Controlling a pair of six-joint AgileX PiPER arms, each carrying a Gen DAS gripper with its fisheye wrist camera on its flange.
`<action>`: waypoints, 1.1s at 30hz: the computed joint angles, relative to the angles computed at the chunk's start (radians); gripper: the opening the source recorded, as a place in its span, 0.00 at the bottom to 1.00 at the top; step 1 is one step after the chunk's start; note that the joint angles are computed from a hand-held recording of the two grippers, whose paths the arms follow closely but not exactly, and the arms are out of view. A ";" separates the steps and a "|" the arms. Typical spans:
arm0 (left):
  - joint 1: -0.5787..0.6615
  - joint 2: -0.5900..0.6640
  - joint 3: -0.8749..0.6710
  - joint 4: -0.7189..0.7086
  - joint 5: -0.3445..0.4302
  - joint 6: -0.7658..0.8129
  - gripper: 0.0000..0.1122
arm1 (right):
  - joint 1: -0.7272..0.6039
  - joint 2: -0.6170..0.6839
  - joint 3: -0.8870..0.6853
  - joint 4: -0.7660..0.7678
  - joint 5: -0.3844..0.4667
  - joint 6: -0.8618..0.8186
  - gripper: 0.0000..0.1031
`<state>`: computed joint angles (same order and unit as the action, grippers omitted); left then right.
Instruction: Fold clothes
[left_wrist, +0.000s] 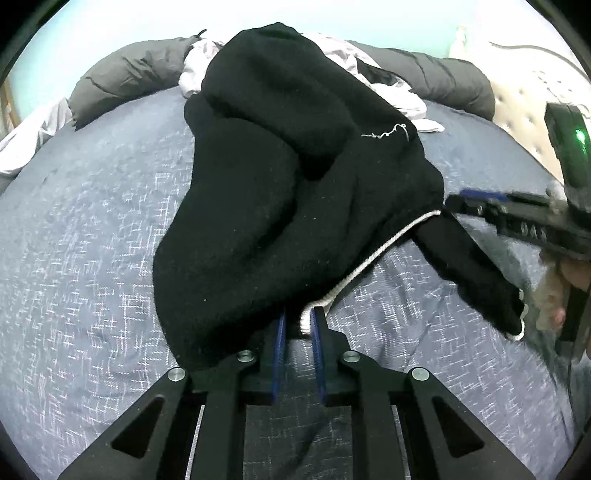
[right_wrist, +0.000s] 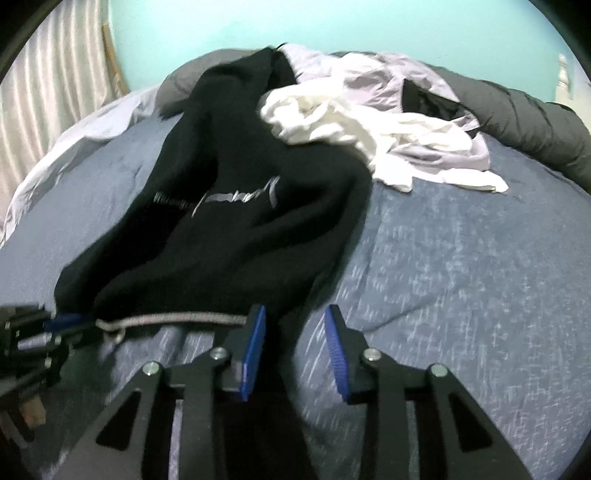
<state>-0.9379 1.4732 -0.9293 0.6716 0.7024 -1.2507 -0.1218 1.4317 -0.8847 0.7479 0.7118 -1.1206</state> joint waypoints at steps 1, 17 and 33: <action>-0.003 -0.002 0.001 0.004 0.002 -0.004 0.14 | 0.019 -0.012 0.018 -0.028 -0.025 0.009 0.36; -0.004 -0.052 0.008 0.018 0.022 0.000 0.14 | 0.064 -0.034 0.055 0.044 -0.228 0.017 0.56; -0.054 0.046 -0.029 0.062 0.042 -0.072 0.40 | 0.029 0.035 -0.039 0.069 -0.136 0.052 0.56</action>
<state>-0.9921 1.5196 -0.9580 0.7331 0.7441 -1.3226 -0.0931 1.4665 -0.9240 0.8171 0.5756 -1.0683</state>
